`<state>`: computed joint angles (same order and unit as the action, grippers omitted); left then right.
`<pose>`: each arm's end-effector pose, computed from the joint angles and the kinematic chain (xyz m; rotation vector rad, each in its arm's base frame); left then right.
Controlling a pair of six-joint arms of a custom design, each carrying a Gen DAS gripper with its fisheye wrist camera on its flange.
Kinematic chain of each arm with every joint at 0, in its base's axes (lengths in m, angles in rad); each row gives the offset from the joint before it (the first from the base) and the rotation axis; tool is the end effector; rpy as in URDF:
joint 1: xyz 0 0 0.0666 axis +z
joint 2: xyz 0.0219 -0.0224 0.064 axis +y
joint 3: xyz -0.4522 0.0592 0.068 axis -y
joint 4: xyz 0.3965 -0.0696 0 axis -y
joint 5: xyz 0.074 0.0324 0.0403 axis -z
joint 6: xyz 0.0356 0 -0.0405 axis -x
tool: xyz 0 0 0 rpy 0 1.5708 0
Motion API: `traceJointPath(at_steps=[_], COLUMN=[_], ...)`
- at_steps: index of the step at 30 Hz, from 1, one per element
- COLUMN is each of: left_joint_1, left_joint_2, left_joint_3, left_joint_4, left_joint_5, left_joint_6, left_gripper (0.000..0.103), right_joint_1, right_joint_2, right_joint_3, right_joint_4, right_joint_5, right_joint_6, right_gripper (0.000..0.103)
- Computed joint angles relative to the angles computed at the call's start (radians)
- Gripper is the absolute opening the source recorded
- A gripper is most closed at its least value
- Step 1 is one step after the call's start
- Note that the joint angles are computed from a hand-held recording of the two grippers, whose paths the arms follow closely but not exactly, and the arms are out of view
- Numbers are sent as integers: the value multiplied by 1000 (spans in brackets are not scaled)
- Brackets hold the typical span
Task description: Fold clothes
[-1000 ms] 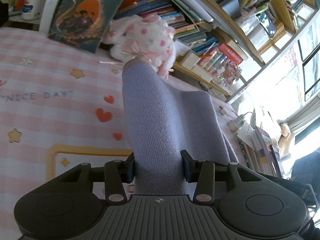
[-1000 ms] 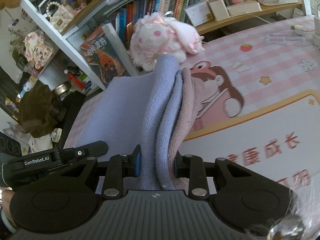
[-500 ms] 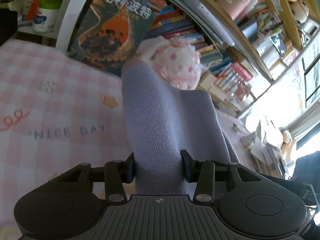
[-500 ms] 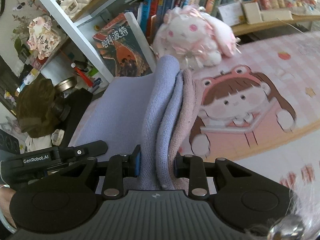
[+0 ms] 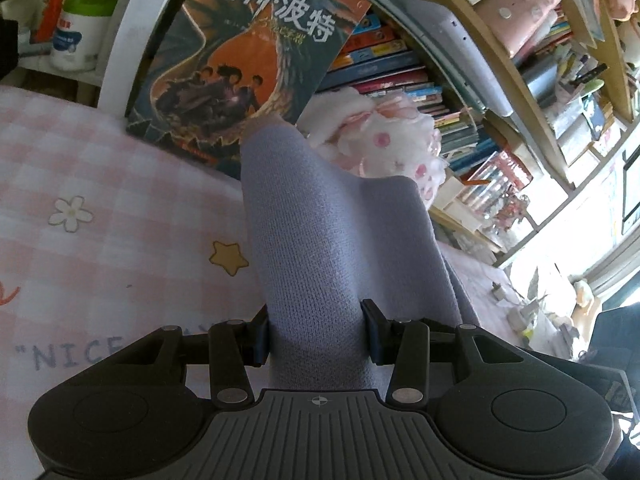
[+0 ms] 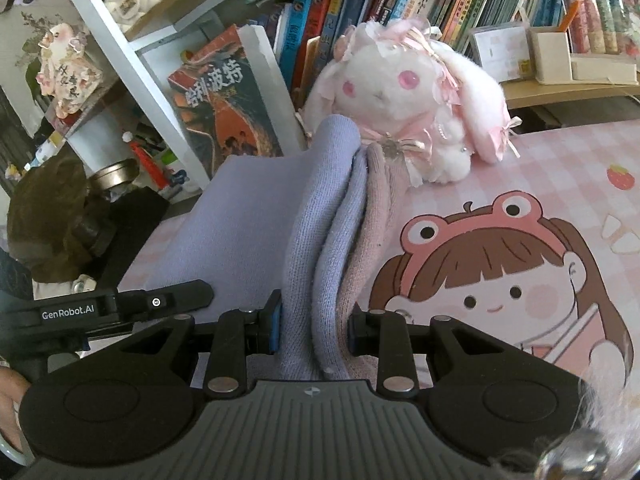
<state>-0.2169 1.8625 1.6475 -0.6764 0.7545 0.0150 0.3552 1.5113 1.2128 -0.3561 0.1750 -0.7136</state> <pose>0.6461 -0.1678 0.3817 0.5679 2.3198 -1.0276 0.4976 0.1775 0.4029 0.4947 2.1873 0.3935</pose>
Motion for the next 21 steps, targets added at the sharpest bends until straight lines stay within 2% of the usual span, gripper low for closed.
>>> traceJointPath(at_steps=[5, 9, 12, 16, 21], left_joint_1=[-13, -17, -12, -21, -32], left_joint_2=[24, 49, 55, 64, 79], left_joint_3=[3, 12, 12, 25, 48], left_joint_4=[25, 0, 15, 26, 30], left_joint_5=[-17, -52, -37, -62, -97], left_joint_6=[28, 34, 75, 98, 118], left_gripper=[43, 45, 45, 46, 49], right_joint_1=[-41, -69, -87, -109, -130], right_joint_2=[15, 47, 52, 57, 83], right_joint_3=[-13, -10, -41, -58, -36], right_joint_4=[28, 22, 77, 125, 126], right_joint_5=[-57, -113, -150, -191, -210], right_joint_6=[38, 46, 9, -26, -78], right_gripper=[27, 28, 28, 29, 32])
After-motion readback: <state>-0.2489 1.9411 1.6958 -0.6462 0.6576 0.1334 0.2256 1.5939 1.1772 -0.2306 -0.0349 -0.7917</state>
